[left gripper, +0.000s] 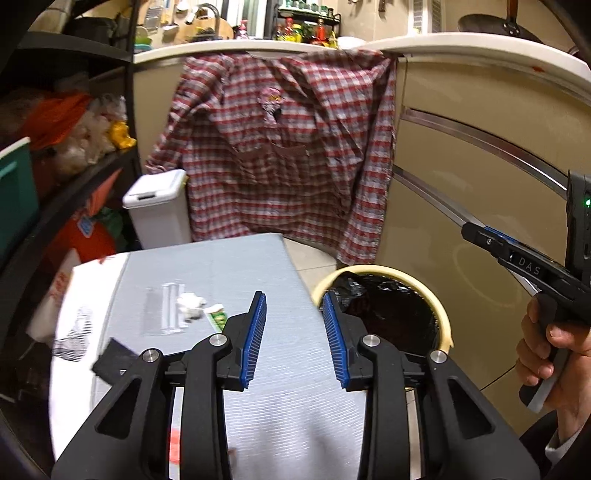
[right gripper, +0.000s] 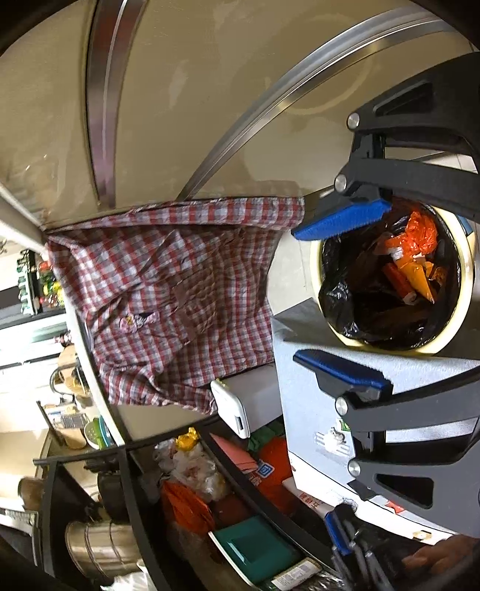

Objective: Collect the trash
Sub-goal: 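Move both open tools back over the table toward the remaining items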

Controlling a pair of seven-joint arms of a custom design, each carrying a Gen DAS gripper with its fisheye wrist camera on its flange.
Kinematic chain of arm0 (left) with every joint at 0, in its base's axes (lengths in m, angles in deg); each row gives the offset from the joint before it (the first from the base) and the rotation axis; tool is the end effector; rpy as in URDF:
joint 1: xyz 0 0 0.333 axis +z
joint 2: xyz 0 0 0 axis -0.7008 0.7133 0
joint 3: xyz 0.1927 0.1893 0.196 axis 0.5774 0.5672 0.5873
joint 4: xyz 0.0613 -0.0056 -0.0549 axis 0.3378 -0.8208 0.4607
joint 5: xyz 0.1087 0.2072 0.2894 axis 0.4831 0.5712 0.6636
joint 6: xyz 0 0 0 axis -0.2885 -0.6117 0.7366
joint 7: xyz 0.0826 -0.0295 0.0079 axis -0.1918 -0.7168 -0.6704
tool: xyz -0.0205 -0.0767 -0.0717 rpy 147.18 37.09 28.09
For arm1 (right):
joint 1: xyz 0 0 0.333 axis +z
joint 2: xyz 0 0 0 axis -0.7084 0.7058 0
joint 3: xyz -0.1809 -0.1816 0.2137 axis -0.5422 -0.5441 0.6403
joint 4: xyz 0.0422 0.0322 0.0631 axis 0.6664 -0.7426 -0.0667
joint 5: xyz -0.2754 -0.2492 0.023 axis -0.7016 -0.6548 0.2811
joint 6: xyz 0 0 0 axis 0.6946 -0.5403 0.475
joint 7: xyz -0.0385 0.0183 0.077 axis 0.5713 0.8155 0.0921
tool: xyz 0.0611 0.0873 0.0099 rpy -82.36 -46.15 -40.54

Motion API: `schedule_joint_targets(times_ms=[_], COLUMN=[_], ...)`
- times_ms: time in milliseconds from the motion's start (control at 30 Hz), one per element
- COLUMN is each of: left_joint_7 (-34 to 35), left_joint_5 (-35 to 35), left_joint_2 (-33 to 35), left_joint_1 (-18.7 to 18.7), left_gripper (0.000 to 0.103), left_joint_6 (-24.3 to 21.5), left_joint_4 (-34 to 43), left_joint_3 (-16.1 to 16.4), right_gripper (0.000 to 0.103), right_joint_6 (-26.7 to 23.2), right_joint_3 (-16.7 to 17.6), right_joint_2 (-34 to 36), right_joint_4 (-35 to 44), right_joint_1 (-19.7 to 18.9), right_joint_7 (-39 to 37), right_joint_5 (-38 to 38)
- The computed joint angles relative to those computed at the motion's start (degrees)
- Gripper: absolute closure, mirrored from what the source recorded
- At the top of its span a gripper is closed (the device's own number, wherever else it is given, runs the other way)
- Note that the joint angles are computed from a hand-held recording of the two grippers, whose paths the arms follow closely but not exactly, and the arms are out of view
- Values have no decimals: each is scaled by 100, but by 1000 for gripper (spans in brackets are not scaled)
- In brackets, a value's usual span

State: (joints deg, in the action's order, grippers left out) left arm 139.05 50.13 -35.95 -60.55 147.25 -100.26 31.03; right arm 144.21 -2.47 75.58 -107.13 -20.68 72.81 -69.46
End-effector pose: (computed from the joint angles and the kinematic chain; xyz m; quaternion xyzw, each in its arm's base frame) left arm 0.6470 -0.2335 0.5788 -0.5488 0.6980 -0.3817 0.2566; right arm 0.6699 0.2678 0.5698 -0.5826 0.6239 -0.2938 0.4301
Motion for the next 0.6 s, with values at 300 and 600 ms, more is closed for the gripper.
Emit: schedule_joint_targets(times_ms=[300, 600], left_joint_7=[553, 634], left_joint_5=[-190, -429], left_joint_2=[-751, -905], left_joint_1=[619, 1095], left_gripper=[74, 78], left_joint_6=[185, 398], left_joint_4=[-734, -1184], left_joint_3=[-21, 40], right_gripper=[58, 59], right_joint_6=[139, 198], right_joint_3=[113, 385], right_joint_2=[93, 270], right_joint_4=[124, 281], right_joint_1=[128, 252], right_joint_7=[-172, -753], right_joint_5=[59, 426])
